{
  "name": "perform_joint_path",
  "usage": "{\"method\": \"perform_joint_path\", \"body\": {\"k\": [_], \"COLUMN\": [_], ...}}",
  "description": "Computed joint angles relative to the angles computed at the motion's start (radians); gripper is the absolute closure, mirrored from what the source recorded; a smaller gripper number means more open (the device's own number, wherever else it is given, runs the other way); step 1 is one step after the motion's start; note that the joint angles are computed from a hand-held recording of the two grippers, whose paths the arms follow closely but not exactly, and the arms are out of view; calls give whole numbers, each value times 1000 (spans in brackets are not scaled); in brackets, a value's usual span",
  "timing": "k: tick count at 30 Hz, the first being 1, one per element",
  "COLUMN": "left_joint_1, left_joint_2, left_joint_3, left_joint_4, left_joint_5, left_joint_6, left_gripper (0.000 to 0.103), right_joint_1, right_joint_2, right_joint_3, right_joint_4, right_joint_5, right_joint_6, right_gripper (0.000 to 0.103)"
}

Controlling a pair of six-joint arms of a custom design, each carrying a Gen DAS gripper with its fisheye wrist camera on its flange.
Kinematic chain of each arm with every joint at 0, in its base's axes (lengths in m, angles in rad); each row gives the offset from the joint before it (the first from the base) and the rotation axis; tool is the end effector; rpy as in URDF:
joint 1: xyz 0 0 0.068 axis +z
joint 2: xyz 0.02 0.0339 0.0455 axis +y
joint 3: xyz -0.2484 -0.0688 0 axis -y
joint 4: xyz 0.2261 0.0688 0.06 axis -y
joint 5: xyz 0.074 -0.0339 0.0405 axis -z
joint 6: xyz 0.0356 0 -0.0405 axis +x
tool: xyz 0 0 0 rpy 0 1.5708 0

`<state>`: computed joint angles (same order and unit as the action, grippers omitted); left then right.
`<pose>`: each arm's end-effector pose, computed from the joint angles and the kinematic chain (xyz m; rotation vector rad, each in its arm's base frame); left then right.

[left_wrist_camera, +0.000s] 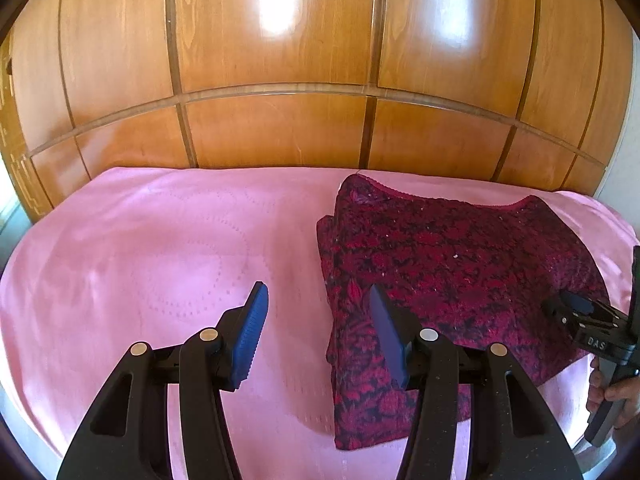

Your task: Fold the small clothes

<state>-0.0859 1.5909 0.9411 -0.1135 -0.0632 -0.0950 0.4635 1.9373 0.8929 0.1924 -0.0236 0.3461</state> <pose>0.3195 -0.0253 0.1971 -0.0421 2.3319 -0.0166 0.3097 0.1557 0.0976 -0.1553 2.4567 0.3909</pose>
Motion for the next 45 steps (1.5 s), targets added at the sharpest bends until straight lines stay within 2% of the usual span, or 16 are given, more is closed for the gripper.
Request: {"method": "perform_joint_path", "body": {"k": [5,17,20,21,25,29,31,33,35,38,42,45], "left_joint_1": [4,35,67,91,143,172,173,174,173,159,109,88], "left_joint_2": [47,188,284,340,483,588,619,658,680,691,785,765], "left_joint_3": [48,177,290,360,544,683,729,787,816,838,924,885], "left_joint_4": [-5,-31,-94,-140,-243,-309,-334,-371,-379,-351,-394,-358], "left_joint_5": [11,84,162,228,376,472,482,502,523,477,330,273], "left_joint_6": [9,27,24,14,-34,-85,-96,-104,-122,-148,-162,-158], "left_gripper": [52,52,52,52,53,53,65,80,89,92,92,91], "right_joint_1": [19,20,18,16,11,13,12,13,13,10,5,3], "right_joint_2": [7,14,16,16,16,15,13,13,12,14,32,36], "right_joint_3": [7,20,25,27,30,29,28,27,27,37,58,59], "right_joint_4": [3,-7,-12,-14,-18,-16,-17,-17,-18,-25,-28,-31], "right_joint_5": [24,25,22,20,14,12,11,12,11,6,1,-4], "right_joint_6": [13,17,14,13,8,10,8,10,10,16,26,6], "right_gripper": [21,19,18,18,18,18,18,18,18,17,16,16]}}
